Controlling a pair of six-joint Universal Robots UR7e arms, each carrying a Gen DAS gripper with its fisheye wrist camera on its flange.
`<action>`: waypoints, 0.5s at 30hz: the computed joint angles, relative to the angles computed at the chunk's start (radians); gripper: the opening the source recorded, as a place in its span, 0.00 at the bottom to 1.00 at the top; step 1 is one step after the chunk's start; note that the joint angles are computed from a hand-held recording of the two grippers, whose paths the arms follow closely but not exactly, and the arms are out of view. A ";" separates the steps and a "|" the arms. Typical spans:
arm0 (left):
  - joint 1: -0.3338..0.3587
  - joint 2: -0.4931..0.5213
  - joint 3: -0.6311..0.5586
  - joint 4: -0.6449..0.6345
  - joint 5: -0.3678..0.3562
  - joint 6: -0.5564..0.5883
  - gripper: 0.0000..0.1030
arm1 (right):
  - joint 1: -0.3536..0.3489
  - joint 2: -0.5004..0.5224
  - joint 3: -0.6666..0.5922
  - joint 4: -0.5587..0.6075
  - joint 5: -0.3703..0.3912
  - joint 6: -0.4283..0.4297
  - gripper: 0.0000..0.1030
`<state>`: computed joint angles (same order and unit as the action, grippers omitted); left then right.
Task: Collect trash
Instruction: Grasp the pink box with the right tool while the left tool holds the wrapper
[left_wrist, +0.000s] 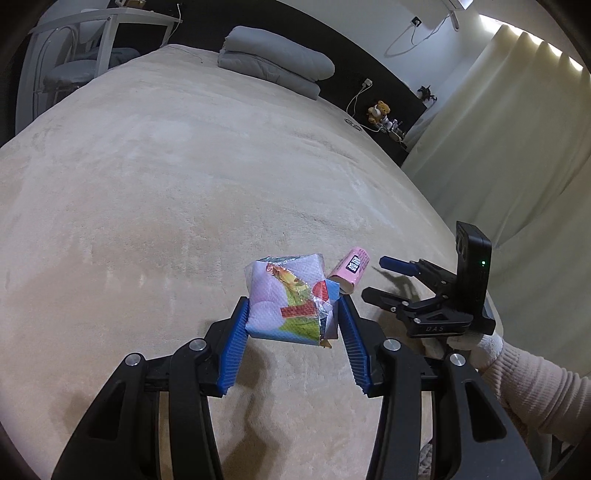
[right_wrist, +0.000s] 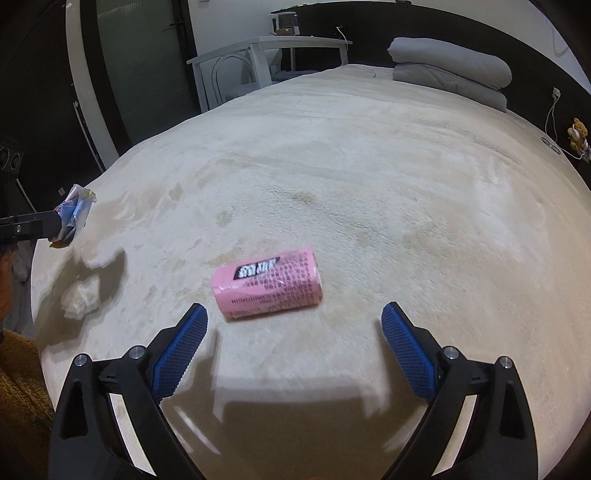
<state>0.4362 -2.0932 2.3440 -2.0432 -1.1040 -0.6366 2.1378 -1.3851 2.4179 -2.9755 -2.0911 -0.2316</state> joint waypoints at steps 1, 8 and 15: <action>0.000 0.002 0.000 -0.002 -0.001 0.001 0.45 | 0.003 0.021 -0.011 -0.008 -0.005 -0.003 0.91; 0.007 0.024 0.002 -0.023 -0.014 0.016 0.45 | 0.027 0.110 -0.047 -0.035 -0.063 -0.021 0.68; 0.012 0.042 0.002 -0.032 -0.012 0.021 0.45 | 0.048 0.097 -0.038 -0.059 -0.096 -0.016 0.62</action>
<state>0.4485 -2.0508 2.3456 -2.0749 -1.1156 -0.6152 2.1861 -1.2881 2.3797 -3.0343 -2.1874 -0.2476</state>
